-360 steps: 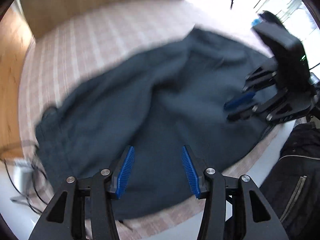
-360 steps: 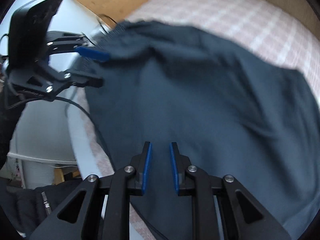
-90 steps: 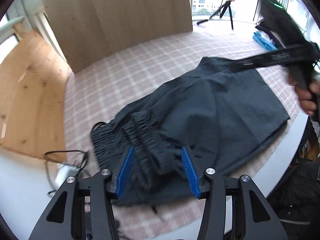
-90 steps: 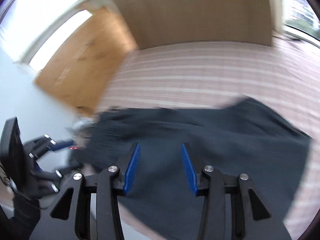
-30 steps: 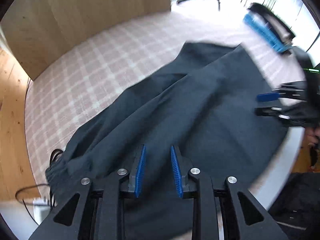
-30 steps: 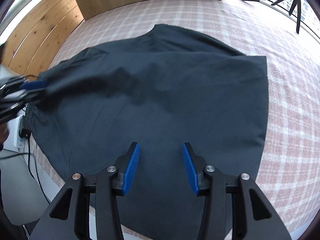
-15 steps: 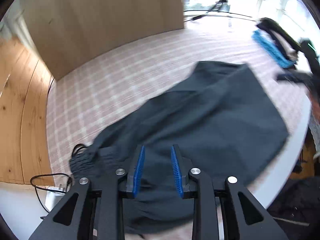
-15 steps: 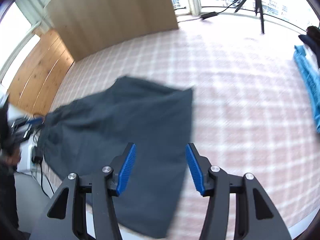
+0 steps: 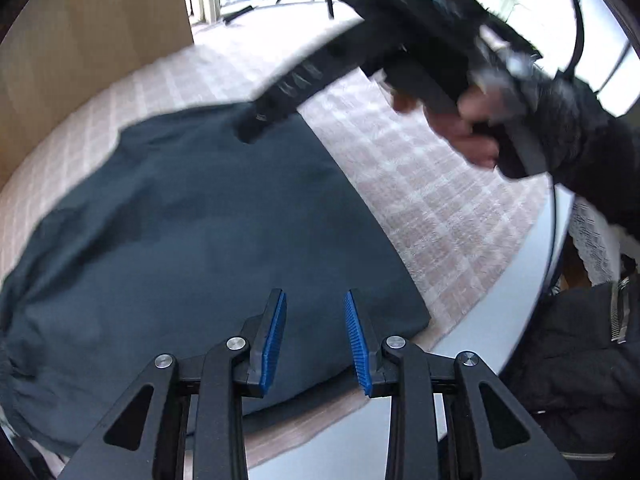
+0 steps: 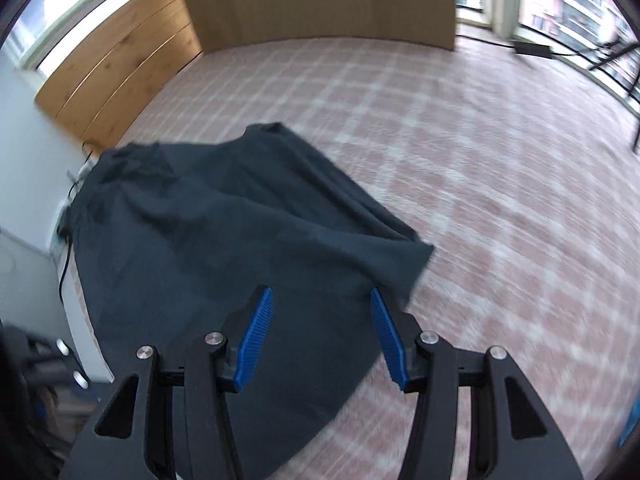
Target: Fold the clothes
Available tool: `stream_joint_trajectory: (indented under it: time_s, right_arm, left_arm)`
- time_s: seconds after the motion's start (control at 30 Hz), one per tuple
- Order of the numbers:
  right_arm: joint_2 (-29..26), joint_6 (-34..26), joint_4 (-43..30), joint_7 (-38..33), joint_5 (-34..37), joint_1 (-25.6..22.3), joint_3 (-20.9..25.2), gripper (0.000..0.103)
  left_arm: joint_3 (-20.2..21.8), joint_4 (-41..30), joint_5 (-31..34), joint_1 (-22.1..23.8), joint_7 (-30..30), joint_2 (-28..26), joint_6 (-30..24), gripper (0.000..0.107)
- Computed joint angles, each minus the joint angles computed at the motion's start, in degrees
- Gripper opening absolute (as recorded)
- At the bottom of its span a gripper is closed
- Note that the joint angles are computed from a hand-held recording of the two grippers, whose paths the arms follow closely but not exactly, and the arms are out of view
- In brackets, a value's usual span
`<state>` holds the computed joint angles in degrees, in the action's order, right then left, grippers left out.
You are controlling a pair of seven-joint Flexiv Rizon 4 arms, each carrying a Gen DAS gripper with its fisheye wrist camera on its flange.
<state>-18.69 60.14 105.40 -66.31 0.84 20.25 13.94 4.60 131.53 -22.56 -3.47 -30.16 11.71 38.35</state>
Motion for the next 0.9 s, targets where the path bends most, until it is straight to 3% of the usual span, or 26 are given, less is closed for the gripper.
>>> stream_joint_trajectory:
  time_s: [0.13, 0.27, 0.4, 0.63, 0.8, 0.9]
  right_arm:
    - [-1.5, -2.4, -2.0, -4.9, 1.3, -0.9, 1.0, 0.051]
    - [-1.8, -3.8, -2.8, -6.7, 0.6, -0.4, 0.7, 0.051]
    - [-1.4, -4.8, -3.5, -8.8, 3.2, -1.0, 1.8, 0.051]
    - [2.7, -6.0, -1.2, -15.1, 7.4, -1.1, 3.4, 0.051]
    - [7.2, -8.1, 1.2, -22.1, 12.8, -1.1, 4.9, 0.051]
    - [10.2, -10.2, 3.3, -26.0, 15.1, 0.4, 5.5, 0.051]
  left_arm:
    - [1.4, 3.2, 4.0, 1.9, -8.9, 4.5, -1.0, 0.029]
    - [3.3, 6.2, 4.6, 3.0, -12.1, 10.0, -5.4, 0.029]
    - [2.0, 8.5, 4.7, 2.0, -14.2, 11.5, -4.0, 0.029]
    - [1.7, 8.3, 1.9, 0.3, -14.8, 8.9, -0.6, 0.029]
    - [2.7, 5.5, -0.4, -0.1, -12.6, 9.0, -1.4, 0.03]
    - [2.7, 4.2, -0.9, 0.2, -10.8, 8.5, -1.1, 0.036]
